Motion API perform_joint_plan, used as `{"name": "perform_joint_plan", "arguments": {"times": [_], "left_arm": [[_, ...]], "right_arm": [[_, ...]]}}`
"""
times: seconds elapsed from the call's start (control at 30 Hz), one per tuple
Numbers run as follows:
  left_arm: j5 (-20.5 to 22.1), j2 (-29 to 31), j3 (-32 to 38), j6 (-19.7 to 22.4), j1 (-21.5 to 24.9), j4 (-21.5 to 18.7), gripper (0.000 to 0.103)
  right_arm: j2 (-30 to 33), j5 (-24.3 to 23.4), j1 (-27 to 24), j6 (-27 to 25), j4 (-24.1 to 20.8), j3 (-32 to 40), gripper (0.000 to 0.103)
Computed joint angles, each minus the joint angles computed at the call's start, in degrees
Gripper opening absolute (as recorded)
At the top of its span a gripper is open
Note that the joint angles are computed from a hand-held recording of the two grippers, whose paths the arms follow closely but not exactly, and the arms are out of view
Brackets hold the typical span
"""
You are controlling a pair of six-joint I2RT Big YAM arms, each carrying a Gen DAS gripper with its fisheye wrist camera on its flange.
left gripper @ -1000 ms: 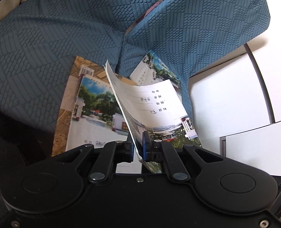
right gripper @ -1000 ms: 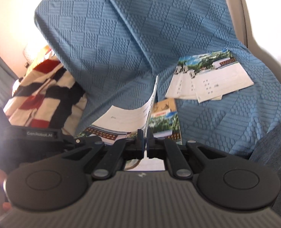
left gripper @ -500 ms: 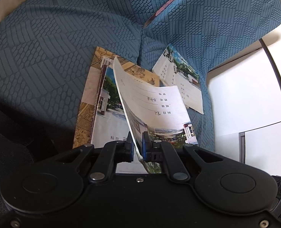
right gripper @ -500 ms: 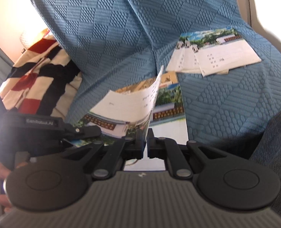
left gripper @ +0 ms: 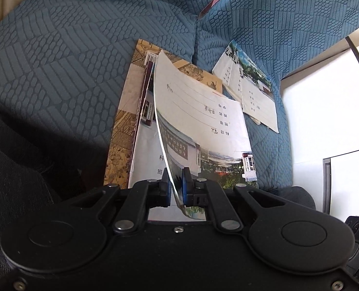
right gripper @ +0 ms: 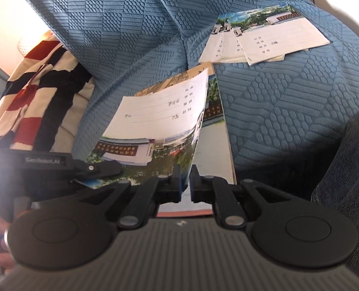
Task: Organize objects
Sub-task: 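Lower the postcard flat onto the stacked postcard with the left tool, then open the left tool and lift it off the postcard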
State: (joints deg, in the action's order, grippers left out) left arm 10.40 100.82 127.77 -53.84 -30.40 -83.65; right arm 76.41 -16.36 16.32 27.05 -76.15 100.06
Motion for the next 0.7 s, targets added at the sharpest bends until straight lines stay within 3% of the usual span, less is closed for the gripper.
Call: {"name": "perform_joint_plan", "arguments": {"times": [0.17, 0.27, 0.33, 0.4, 0.7], "left_arm": [[0.65, -0.49, -0.96, -0.32, -0.10, -0.16, 0.008], [-0.91, -0.04, 0.46, 0.35, -0.43, -1.70, 0.016], [-1.85, 0.73, 2.30, 0.77, -0.50, -3.62, 0.022], [-2.48, 1.27, 3.84, 1.16, -0.46, -5.09, 0.022], [-7.49, 3.43, 11.88, 3.79, -1.56, -10.17, 0.022]], "right_arm": [[0.21, -0.31, -0.31, 0.01, -1.21, -0.09, 0.012], [0.70, -0.70, -0.66, 0.18, -2.66, 0.47, 0.020], [0.91, -0.38, -0.70, -0.04, -3.41, 1.03, 0.041], [0.85, 0.43, -0.62, 0.05, -3.65, 1.49, 0.052], [0.58, 5.35, -0.77, -3.50, -3.91, 4.72, 0.053]]}}
